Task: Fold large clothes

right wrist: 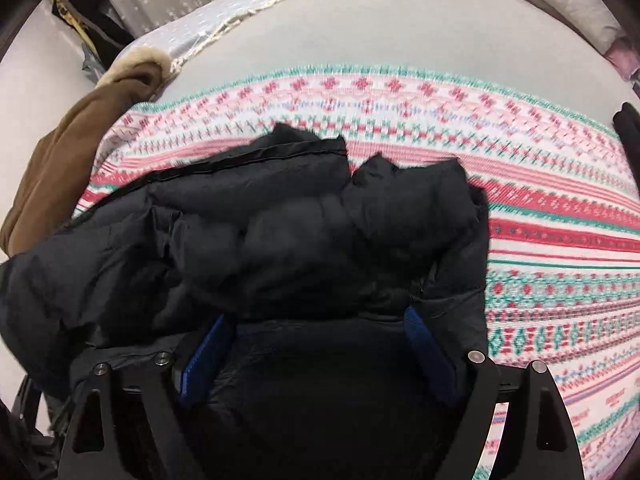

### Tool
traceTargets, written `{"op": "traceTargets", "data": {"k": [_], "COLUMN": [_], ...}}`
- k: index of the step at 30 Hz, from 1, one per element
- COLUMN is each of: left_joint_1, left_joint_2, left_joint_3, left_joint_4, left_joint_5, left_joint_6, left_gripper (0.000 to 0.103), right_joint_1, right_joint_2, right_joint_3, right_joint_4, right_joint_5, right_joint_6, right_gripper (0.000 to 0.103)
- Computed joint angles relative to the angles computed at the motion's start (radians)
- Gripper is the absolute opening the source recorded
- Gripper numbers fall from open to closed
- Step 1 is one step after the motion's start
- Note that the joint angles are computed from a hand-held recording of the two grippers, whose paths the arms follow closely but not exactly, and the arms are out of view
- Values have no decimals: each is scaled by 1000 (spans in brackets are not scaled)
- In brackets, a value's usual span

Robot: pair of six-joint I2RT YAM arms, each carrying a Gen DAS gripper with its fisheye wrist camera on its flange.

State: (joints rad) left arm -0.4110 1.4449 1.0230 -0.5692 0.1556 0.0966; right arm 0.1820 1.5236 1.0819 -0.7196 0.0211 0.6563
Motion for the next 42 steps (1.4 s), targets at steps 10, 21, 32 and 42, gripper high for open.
{"op": "traceTargets", "data": {"k": [10,21,32,42], "left_joint_1": [14,86,106,141], "left_joint_2": [-1,22,83,132], "left_joint_3": [3,-1,133,201], "left_joint_4": [8,-3,-122,-130], "left_joint_5": [22,75,115,121], "left_joint_6": [8,25,72,70], "left_gripper": [96,96,95,95], "right_joint_1": [248,209,284,515], "right_joint_2": [12,377,296,-243], "right_joint_3": [275,476,365,6], "right_joint_4": [-82,-139,-74,-176], "right_joint_5": [24,-50,98,196], "right_joint_6": [-71,-134,-55,219], "right_gripper": [10,5,8,53]}}
